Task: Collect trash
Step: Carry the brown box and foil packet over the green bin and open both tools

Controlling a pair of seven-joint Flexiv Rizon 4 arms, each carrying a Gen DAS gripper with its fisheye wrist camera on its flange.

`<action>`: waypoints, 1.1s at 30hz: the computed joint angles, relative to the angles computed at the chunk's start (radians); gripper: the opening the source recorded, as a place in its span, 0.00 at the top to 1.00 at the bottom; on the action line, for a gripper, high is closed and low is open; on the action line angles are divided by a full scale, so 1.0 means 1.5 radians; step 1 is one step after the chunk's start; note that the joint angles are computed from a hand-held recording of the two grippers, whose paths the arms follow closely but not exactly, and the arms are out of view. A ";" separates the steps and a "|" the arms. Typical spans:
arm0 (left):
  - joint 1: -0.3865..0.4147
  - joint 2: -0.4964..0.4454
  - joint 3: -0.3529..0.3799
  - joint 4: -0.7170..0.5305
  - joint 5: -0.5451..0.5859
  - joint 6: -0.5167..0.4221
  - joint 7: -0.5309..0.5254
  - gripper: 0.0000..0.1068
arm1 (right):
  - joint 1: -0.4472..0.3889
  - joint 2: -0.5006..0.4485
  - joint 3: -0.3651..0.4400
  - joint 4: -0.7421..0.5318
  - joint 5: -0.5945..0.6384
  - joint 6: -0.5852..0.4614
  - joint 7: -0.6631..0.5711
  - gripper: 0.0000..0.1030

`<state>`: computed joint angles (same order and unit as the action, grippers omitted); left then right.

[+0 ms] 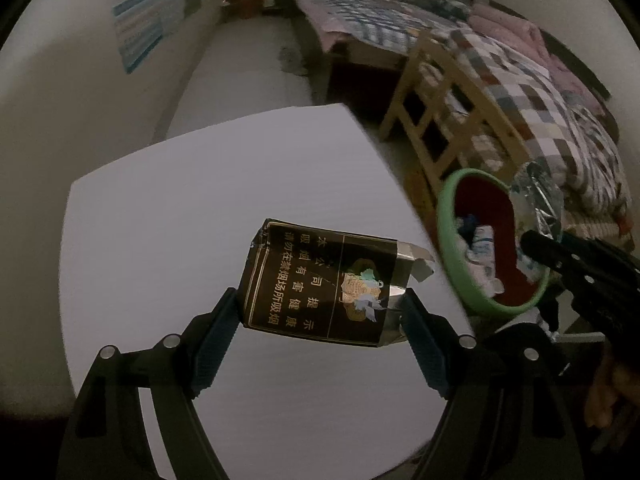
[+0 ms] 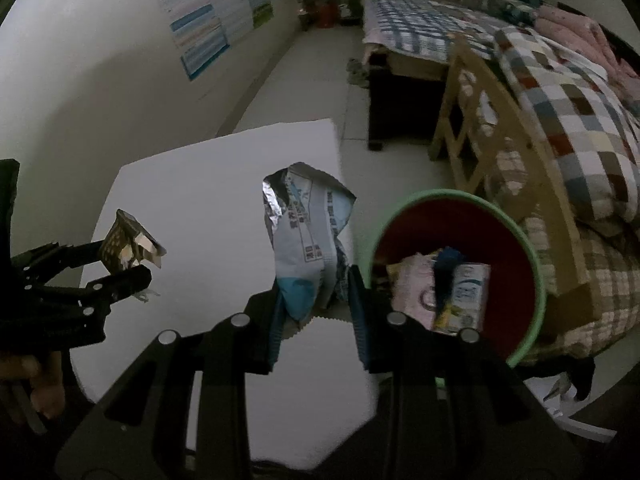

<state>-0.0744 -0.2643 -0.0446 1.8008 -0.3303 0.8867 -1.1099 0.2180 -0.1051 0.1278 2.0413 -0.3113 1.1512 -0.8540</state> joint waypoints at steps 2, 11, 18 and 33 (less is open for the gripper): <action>-0.008 -0.005 -0.009 -0.010 0.001 -0.005 0.000 0.29 | -0.010 0.010 -0.006 0.012 0.002 0.005 0.001 0.72; -0.056 -0.047 -0.041 -0.073 0.005 -0.026 0.001 0.29 | -0.060 0.029 -0.028 0.043 0.017 0.010 -0.003 0.72; -0.089 -0.095 -0.063 -0.132 0.008 -0.045 0.007 0.29 | -0.096 0.024 -0.043 0.054 0.037 0.016 -0.016 0.72; -0.144 -0.183 -0.074 -0.238 0.043 -0.110 0.041 0.28 | -0.135 -0.035 -0.052 0.017 0.131 0.017 -0.090 0.71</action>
